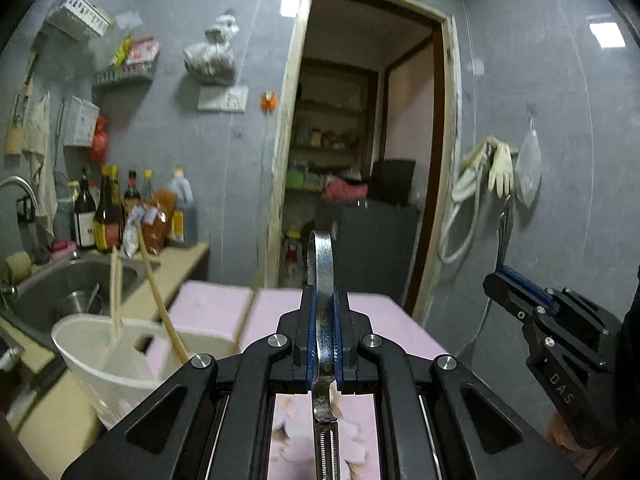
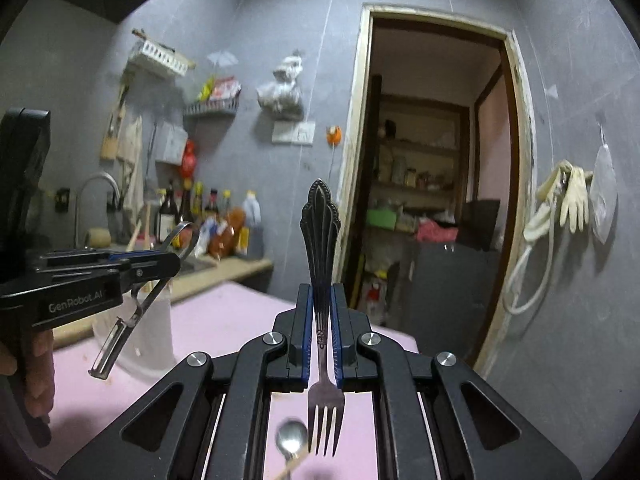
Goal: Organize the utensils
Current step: 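Lift the tong and fork and carry them over the white holder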
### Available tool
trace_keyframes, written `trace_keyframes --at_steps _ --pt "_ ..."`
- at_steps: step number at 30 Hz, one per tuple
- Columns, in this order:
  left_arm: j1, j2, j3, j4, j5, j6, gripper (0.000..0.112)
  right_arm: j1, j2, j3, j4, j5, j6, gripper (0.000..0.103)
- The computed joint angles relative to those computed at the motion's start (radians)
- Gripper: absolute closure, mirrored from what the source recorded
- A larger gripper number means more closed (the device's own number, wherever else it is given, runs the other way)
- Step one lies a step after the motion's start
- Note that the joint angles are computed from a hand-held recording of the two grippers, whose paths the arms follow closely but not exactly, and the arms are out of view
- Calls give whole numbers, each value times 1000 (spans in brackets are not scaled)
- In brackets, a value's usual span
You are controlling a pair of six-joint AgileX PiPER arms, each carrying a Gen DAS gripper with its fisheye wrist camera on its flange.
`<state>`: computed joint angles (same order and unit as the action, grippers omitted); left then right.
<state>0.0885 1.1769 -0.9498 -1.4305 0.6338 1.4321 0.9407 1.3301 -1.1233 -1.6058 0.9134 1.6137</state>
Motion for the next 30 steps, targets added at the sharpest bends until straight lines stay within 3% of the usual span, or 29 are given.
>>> trace_keyframes --at_steps 6,15,22,26,30 --pt "180 54 -128 -38 165 11 107 -9 70 -143 -57 -74 10 97" --pt "405 192 -333 -27 308 -108 107 -57 207 -384 -81 -274 61 97" --pt "476 302 -383 -124 288 -89 107 -147 319 -532 -50 -516 178 97" --pt "459 354 -413 -154 240 -92 107 -164 380 -600 -52 -557 199 97" --pt "426 389 -422 -164 168 -76 107 -166 439 -662 48 -570 97 97"
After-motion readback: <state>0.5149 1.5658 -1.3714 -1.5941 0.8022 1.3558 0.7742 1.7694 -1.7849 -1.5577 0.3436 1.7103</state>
